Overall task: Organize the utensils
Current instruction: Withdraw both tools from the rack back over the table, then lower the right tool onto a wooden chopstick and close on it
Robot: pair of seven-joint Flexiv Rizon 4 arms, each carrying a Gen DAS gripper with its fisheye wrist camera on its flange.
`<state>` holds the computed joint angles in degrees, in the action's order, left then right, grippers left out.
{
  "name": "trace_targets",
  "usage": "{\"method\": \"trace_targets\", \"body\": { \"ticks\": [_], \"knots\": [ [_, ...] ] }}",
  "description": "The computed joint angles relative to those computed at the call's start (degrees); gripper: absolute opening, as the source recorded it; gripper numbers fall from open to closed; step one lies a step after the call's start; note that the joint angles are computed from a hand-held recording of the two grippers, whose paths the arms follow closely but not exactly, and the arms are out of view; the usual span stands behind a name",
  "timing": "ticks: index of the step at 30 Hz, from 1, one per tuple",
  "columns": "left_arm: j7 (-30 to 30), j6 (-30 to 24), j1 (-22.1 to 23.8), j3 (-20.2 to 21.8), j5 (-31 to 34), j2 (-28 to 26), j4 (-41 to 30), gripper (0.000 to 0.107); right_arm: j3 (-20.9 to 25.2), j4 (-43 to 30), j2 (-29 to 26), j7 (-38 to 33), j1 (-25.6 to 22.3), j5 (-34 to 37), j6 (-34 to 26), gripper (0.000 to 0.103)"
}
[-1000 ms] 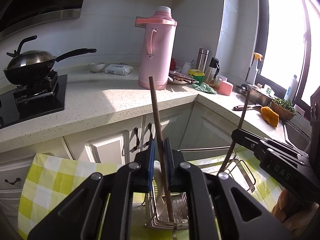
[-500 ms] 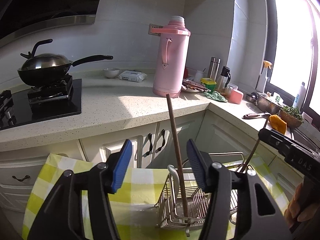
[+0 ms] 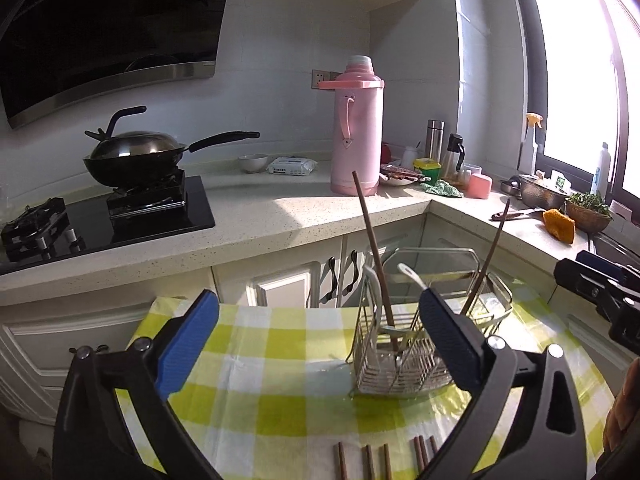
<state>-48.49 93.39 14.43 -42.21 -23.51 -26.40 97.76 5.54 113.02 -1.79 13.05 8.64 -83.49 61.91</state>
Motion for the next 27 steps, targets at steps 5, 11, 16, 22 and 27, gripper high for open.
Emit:
{"method": "trace_targets", "body": {
  "ticks": [5, 11, 16, 22, 27],
  "knots": [
    [-0.61, 2.27, 10.97, -9.11, 0.78, 2.77, 9.57, 0.098, 2.21, 5.41, 2.69, 4.26, 1.07, -0.47, -2.37, 0.071],
    [-2.94, 2.78, 22.52, -18.57, 5.63, 3.26, 17.68, 0.098, 3.90, 9.67, 3.49, 6.97, 2.81, 0.14, -3.96, 0.077],
    [-5.77, 3.31, 29.40, -24.08, 9.89, 2.35, 22.44, 0.098, 4.40, 11.85, 2.83, 8.96, 4.26, 0.76, -4.09, 0.077],
    [-10.09, 7.76, 30.04, -23.08, 15.02, 1.27, 25.86, 0.098, 4.59, 13.11, 1.50, 13.25, 6.18, -0.85, -6.48, 0.077],
    [-12.07, 7.34, 29.49, -20.54, 19.32, 1.85, 26.68, 0.098, 4.51, 12.59, -0.86, 11.51, 7.84, 1.77, -6.99, 0.077]
  ]
}}
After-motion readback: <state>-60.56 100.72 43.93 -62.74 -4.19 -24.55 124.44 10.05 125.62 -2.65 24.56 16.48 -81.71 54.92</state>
